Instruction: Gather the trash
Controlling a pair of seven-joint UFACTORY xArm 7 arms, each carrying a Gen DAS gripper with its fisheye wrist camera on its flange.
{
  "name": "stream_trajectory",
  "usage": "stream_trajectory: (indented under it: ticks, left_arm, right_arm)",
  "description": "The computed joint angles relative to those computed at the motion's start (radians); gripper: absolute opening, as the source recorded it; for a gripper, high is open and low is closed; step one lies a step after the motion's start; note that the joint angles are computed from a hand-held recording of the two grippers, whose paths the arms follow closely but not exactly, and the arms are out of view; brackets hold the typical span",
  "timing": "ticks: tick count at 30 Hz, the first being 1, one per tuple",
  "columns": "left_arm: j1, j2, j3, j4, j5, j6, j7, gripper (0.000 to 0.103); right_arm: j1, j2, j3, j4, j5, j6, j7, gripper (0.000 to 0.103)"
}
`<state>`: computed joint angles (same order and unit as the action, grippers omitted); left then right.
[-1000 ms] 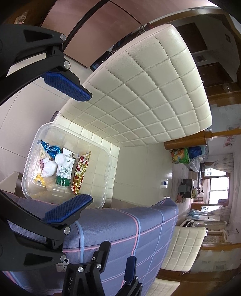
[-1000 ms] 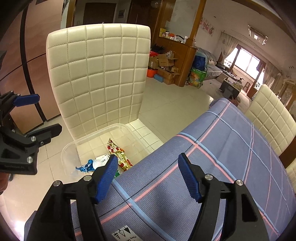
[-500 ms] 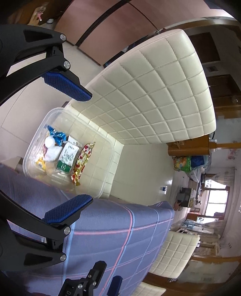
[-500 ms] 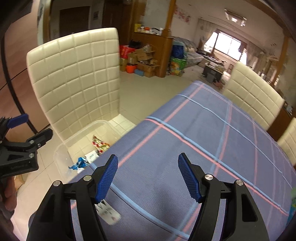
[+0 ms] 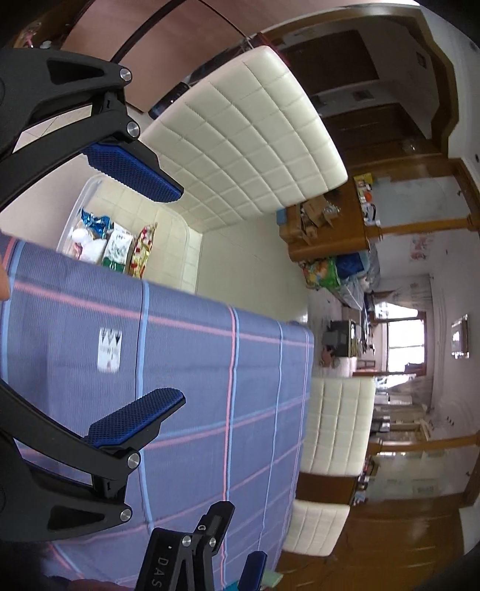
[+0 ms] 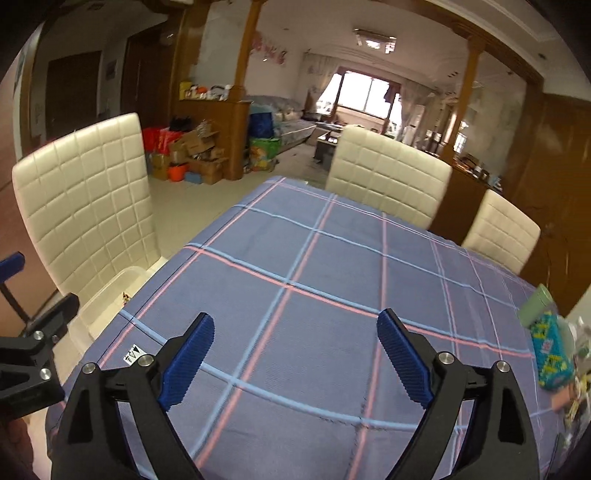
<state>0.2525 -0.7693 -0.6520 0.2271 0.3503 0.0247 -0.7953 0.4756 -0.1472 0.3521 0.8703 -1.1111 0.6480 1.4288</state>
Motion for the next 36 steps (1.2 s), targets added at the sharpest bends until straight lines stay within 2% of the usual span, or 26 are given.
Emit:
stream_trajectory:
  ticks: [2,6,10,13,17,22,26,30,36]
  left_arm:
    - [-0.056,-0.010,0.007,0.019,-0.011,0.047,-0.008,0.099]
    - [-0.114,-0.055,-0.031,0.059,0.004,0.141,-0.060,0.099]
    - [-0.164,-0.098,-0.053,0.071,0.037,0.151,-0.116,0.099]
    - [-0.194,-0.108,-0.061,0.104,0.053,0.194,-0.138,0.099]
    - [-0.200,-0.124,-0.092,0.146,0.084,0.243,-0.178,0.099]
    - [-0.220,-0.106,-0.088,0.172,0.114,0.246,-0.200,0.099]
    - [-0.228,-0.100,-0.095,0.183,0.133,0.255,-0.211,0.099]
    - [-0.256,-0.082,-0.067,0.179,0.140,0.256,-0.204,0.099]
    - [-0.250,-0.090,-0.069,0.171,0.156,0.266,-0.219,0.099]
  right_arm:
    - [-0.004,-0.074,-0.008,-0.060,0.036,-0.023,0.003,0.088]
    - [-0.035,-0.190,0.028,-0.139,0.090,0.003,0.002,0.088]
    - [-0.054,-0.285,0.053,-0.201,0.161,0.003,-0.043,0.088]
    - [-0.074,-0.359,0.071,-0.242,0.201,0.001,-0.059,0.088]
    - [-0.103,-0.473,0.090,-0.303,0.247,-0.009,-0.073,0.088]
    - [-0.137,-0.576,0.103,-0.358,0.325,-0.028,-0.114,0.088]
    - [-0.186,-0.618,0.142,-0.376,0.375,-0.041,-0.133,0.088]
    - [-0.228,-0.645,0.173,-0.387,0.430,-0.060,-0.157,0.088]
    - [-0.279,-0.656,0.217,-0.385,0.483,-0.087,-0.185,0.088]
